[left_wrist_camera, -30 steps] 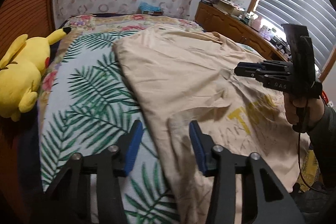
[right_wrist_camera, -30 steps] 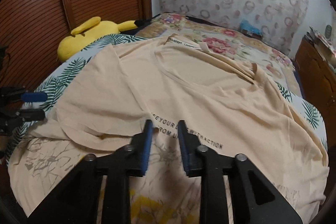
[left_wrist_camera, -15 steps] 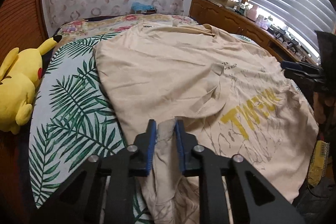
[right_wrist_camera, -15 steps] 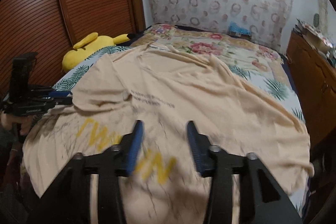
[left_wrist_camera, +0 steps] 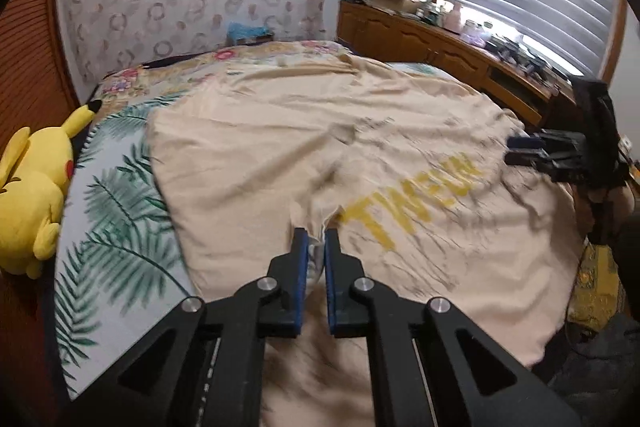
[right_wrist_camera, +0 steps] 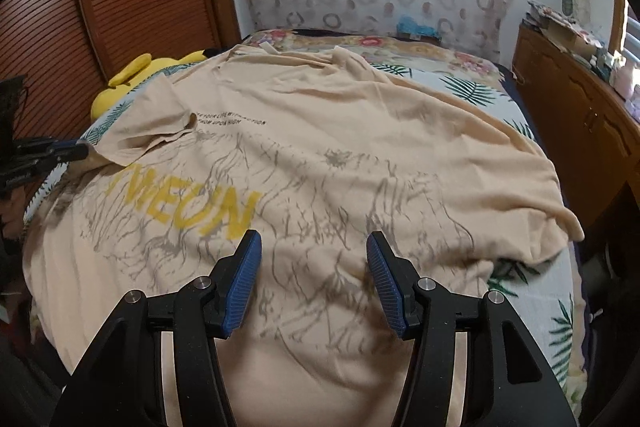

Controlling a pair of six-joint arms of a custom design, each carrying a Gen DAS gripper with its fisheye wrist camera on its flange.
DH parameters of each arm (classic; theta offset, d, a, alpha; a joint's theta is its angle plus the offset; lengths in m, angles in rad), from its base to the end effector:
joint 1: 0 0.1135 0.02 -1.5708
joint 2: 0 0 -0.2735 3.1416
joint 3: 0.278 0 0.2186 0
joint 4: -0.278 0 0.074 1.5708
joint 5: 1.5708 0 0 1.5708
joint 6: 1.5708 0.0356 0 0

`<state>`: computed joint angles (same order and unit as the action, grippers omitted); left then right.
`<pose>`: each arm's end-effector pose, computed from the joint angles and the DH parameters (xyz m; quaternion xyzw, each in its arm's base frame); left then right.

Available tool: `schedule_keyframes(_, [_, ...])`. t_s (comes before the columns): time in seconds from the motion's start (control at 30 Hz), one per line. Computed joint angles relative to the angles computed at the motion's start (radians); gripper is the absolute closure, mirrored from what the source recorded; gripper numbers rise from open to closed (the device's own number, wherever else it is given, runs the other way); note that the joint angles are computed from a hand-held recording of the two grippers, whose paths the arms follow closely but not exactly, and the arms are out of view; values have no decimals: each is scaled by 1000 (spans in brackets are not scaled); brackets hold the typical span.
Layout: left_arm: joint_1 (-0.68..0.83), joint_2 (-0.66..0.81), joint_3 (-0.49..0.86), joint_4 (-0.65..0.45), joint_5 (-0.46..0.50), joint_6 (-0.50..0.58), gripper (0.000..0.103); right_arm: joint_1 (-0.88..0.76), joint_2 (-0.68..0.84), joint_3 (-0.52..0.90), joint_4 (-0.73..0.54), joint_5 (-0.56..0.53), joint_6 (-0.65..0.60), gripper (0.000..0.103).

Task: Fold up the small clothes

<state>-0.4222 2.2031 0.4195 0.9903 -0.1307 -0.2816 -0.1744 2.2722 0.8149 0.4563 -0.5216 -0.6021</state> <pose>0.2505 -0.1075 0.0381 0.0402 0.9229 -0.0736 0.3759 0.3344 -0.0409 0.0321 -0.2676 0.8907 0.1262 0.3450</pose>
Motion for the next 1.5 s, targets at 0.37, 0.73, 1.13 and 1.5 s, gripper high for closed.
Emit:
schedule_keyframes(0.37, [-117, -9, -56, 33, -88, -61, 81, -71, -18, -11, -3, -31, -6, 47])
schedule_keyframes(0.73, [-47, -10, -5, 8, -84, -72, 38, -217, -28, 53, -61, -51, -39, 47])
schedule_keyframes(1.13, [35, 100, 163, -153, -48, -83, 38, -307, 133, 478, -336, 7, 5, 47])
schedule_keyframes(1.5, [26, 137, 216, -186, -51, -58, 23, -276, 319, 866, -604, 52, 69, 56])
